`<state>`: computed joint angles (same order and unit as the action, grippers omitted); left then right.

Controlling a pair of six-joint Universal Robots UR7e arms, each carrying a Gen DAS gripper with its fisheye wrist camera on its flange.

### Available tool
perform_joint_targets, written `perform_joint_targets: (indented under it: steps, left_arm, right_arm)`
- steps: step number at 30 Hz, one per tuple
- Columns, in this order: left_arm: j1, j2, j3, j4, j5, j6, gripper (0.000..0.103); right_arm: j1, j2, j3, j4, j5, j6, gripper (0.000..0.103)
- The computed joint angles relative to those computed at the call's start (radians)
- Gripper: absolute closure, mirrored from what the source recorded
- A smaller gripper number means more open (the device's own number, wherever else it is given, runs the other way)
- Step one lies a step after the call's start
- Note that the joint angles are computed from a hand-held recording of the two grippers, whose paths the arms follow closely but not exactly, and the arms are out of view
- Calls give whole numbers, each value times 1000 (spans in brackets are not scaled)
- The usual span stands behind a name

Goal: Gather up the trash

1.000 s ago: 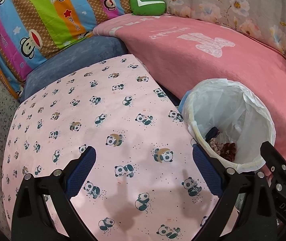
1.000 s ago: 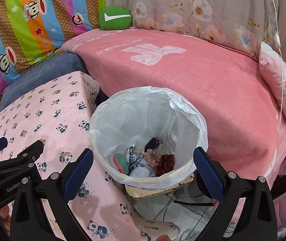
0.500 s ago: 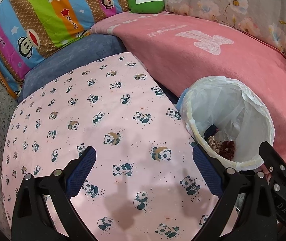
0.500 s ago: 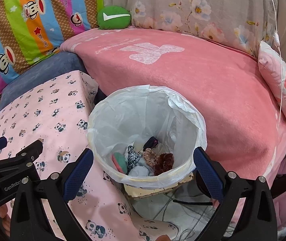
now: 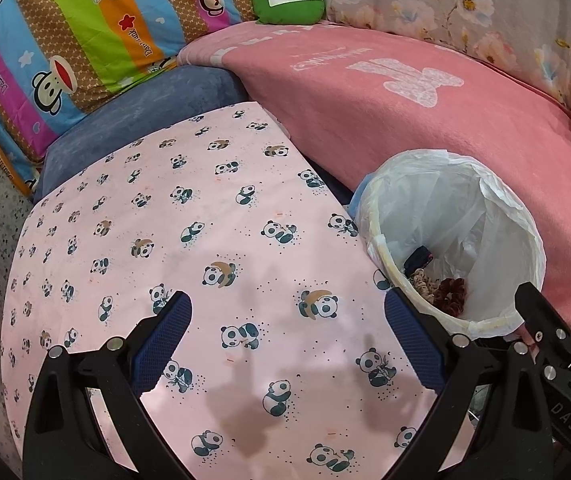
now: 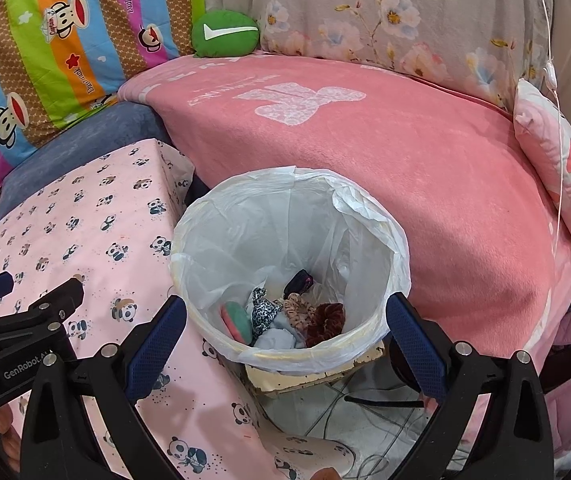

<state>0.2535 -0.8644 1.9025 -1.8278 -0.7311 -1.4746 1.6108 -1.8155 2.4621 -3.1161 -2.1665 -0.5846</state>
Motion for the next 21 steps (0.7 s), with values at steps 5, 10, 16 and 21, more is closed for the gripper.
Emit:
perform_joint_targets:
  steps: [5, 10, 16, 21]
  left_arm:
    - [-1, 1, 2, -5, -1, 2, 10]
    - [-2, 2, 4, -13, -3, 4, 10]
    - [1, 2, 5, -18, -11, 5, 10]
    - [2, -2, 10, -32, -11, 22, 10]
  right_arm:
    - [-2, -2, 1, 2, 0, -2, 7]
    - [-1, -1, 0, -1, -1, -3, 7]
    - [-4, -7, 6, -3, -2, 0, 7]
    - [-1, -6, 9, -2, -7, 3, 7]
